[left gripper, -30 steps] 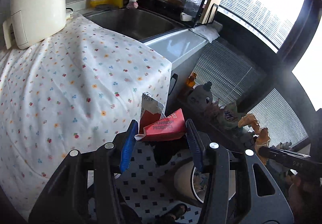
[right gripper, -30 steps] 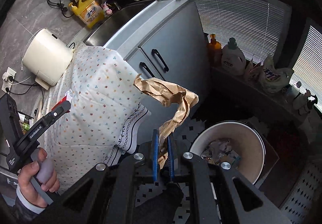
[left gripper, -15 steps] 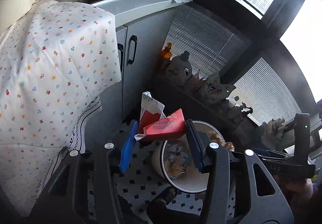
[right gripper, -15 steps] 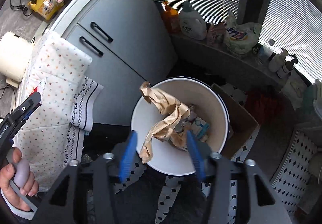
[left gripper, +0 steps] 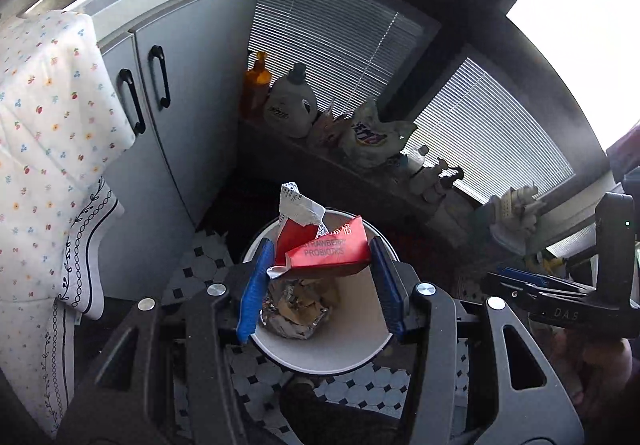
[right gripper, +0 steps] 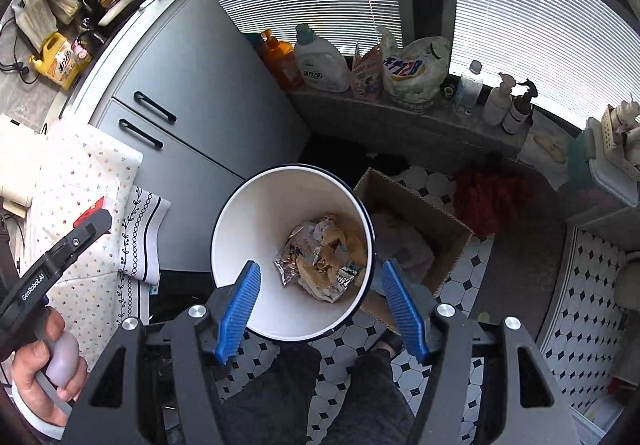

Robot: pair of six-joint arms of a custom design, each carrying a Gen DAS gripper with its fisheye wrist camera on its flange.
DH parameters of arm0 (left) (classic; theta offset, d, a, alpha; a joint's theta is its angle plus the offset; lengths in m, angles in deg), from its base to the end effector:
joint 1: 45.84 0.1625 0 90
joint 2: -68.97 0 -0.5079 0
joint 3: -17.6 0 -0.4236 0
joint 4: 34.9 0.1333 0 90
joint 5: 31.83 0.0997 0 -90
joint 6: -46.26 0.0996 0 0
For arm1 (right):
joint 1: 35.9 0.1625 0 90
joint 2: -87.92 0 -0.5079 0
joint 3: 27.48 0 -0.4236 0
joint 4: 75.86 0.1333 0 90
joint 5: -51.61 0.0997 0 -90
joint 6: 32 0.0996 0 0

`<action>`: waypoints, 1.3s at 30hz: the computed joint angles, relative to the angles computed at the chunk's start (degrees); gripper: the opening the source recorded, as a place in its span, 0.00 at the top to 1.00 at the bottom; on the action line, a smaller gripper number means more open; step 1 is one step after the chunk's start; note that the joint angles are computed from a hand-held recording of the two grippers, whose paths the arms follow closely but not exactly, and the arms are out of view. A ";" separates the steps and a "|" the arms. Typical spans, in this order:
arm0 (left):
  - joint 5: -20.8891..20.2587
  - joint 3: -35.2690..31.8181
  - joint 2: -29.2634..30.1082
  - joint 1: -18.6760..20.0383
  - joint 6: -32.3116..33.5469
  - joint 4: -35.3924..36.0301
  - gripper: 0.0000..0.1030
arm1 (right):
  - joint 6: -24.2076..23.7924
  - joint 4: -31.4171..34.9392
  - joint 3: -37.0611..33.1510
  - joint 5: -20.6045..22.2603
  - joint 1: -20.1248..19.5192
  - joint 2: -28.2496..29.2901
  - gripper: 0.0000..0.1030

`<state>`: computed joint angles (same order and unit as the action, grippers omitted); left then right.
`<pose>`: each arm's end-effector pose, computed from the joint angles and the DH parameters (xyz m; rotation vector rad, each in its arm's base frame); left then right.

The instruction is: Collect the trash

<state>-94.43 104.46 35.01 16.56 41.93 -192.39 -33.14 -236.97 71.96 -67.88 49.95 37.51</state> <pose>-0.2098 -0.7880 0.0479 0.4630 2.6670 -0.5144 0.0315 -0.7306 0.1912 -0.1997 -2.5692 0.4703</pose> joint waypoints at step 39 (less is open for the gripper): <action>11.55 16.37 -15.13 -6.95 -1.45 -12.33 0.06 | -6.06 -8.43 5.92 4.42 7.71 -4.87 0.08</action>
